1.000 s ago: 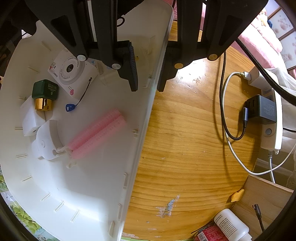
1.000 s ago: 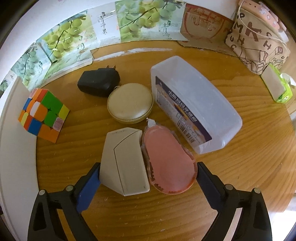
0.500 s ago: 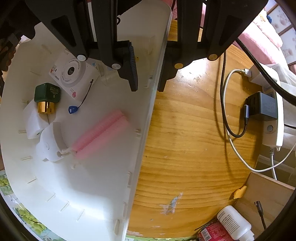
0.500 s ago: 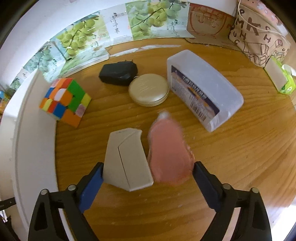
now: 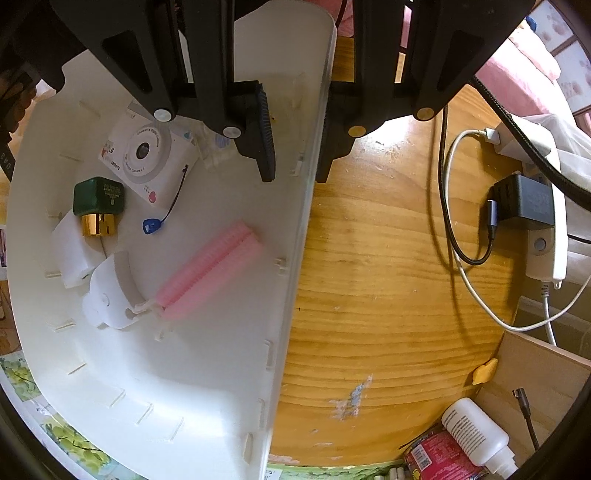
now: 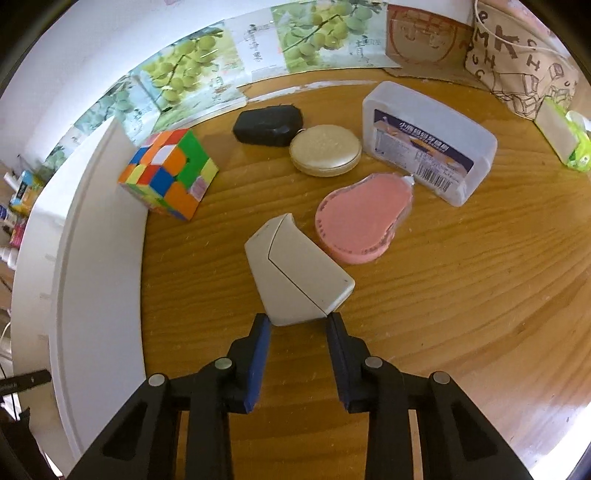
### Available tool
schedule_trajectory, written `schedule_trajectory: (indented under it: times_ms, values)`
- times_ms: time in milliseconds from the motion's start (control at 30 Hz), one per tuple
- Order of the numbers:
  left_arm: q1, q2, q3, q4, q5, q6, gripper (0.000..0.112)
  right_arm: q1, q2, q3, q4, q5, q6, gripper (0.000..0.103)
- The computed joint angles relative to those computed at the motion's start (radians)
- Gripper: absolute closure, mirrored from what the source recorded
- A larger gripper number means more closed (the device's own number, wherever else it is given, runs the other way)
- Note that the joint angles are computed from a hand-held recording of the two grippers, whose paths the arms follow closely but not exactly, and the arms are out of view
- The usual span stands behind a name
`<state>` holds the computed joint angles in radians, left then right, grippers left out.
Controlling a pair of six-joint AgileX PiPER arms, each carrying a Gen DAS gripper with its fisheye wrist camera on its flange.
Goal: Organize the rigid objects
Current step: 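Move the right tool toward the beige wedge-shaped box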
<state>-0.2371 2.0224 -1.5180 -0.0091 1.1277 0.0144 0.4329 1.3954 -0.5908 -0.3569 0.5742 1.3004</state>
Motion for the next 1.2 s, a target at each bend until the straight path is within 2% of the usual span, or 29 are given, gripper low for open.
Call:
schedule_trajectory:
  times_ms: [267,300,333,367,800,833,867,900,967,1033,1200]
  values:
    - [0.002,-0.021,0.007,-0.006,0.002,0.015,0.091,0.019,-0.092,0.034,0.048,-0.030,0.001,0.072]
    - [0.004,-0.023,0.008,-0.007,0.002,0.018,0.091,0.025,-0.102,0.032,0.048,-0.029,0.005,0.078]
    - [0.005,-0.026,0.009,-0.008,0.003,0.020,0.091,0.030,-0.111,0.030,0.050,-0.030,0.005,0.097]
    - [0.005,-0.028,0.010,-0.008,0.003,0.022,0.091,0.034,-0.130,0.032,0.059,-0.036,0.001,0.100]
    - [0.000,-0.041,0.022,-0.005,0.011,0.036,0.091,0.101,-0.148,-0.019,-0.037,0.063,0.106,0.098]
    - [-0.002,-0.039,0.020,-0.002,0.013,0.034,0.091,0.095,-0.146,-0.020,-0.028,0.064,0.098,0.095]
    - [-0.003,-0.037,0.019,0.000,0.015,0.033,0.091,0.091,-0.146,-0.017,-0.023,0.063,0.097,0.085]
    - [-0.003,-0.038,0.021,0.001,0.013,0.033,0.091,0.088,-0.143,-0.018,-0.018,0.065,0.102,0.066]
    - [0.001,-0.034,0.026,0.002,0.011,0.044,0.091,0.082,-0.141,-0.014,-0.015,0.057,0.114,0.050]
    - [0.001,-0.033,0.032,0.003,0.009,0.045,0.092,0.081,-0.139,-0.011,-0.018,0.046,0.119,0.047]
    - [-0.004,-0.017,0.026,0.010,0.004,0.041,0.092,0.080,-0.082,-0.034,-0.033,0.038,0.123,0.031]
